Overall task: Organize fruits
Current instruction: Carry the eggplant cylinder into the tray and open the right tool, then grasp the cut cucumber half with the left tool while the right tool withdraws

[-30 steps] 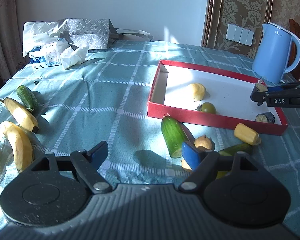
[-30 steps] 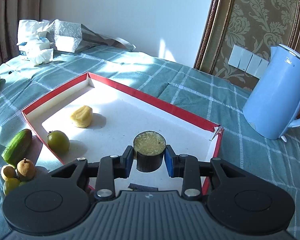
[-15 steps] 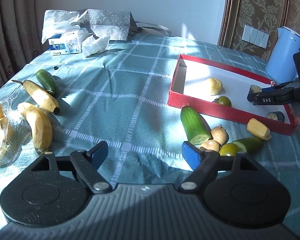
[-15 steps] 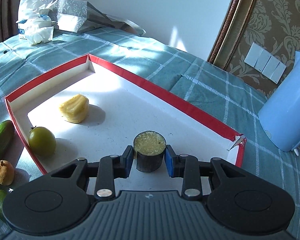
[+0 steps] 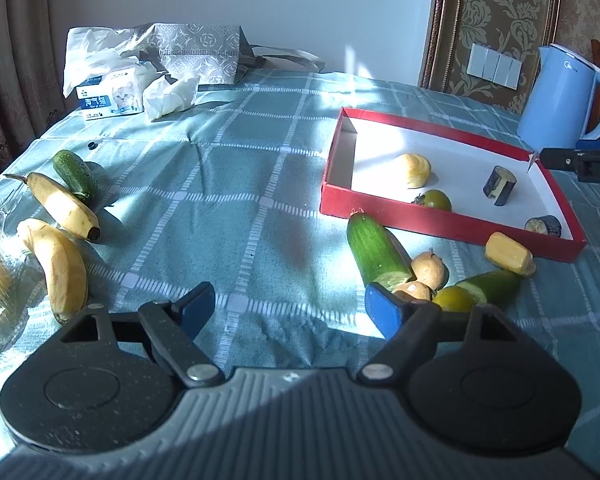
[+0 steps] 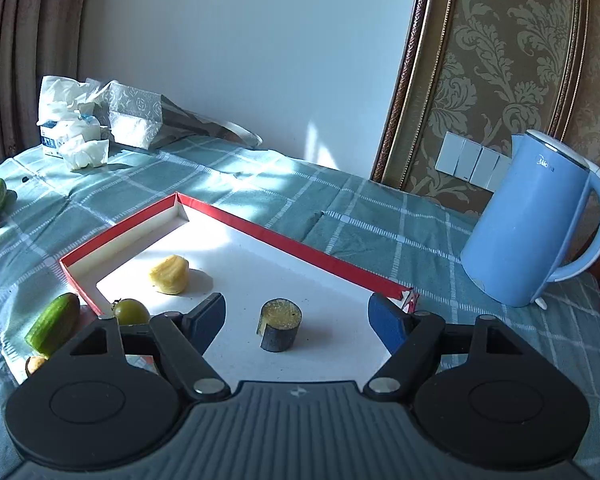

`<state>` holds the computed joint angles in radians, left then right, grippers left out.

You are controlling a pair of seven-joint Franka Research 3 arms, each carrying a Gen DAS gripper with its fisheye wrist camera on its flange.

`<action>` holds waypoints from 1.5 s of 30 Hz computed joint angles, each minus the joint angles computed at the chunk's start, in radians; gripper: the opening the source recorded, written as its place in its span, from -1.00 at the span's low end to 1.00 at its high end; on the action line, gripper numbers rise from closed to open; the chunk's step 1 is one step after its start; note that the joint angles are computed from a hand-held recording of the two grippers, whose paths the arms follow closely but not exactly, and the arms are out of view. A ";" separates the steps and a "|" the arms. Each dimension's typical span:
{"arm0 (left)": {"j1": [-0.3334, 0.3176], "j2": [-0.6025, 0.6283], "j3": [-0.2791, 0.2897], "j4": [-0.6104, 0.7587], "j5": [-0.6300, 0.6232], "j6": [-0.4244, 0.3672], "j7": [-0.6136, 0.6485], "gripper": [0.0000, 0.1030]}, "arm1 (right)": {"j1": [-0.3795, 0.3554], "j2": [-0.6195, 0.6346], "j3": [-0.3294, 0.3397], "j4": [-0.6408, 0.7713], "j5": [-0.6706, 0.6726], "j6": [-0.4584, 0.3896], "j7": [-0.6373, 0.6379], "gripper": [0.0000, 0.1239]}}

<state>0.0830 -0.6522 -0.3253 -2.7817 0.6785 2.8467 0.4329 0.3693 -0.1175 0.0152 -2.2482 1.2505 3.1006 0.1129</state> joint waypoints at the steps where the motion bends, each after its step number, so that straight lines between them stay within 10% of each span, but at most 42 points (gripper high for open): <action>1: 0.000 0.009 0.001 0.005 0.004 0.009 0.005 0.61 | 0.001 -0.024 -0.005 -0.021 0.023 -0.009 -0.015 0.27; 5: 0.003 0.041 0.003 0.017 0.019 0.050 0.028 0.63 | 0.026 -0.143 -0.026 -0.147 0.131 0.000 -0.128 0.27; 20: 0.013 0.116 -0.021 0.042 0.044 0.160 0.137 0.63 | 0.038 -0.292 -0.027 -0.405 -0.215 0.045 0.242 0.18; 35: 0.119 0.223 -0.105 0.183 0.149 0.044 -0.060 0.48 | 0.010 -0.325 -0.045 -0.457 -0.444 0.050 0.471 0.14; 45: -0.027 0.310 0.015 0.231 0.170 -0.022 -0.073 0.10 | 0.015 -0.335 -0.091 -0.473 -0.575 0.045 0.585 0.14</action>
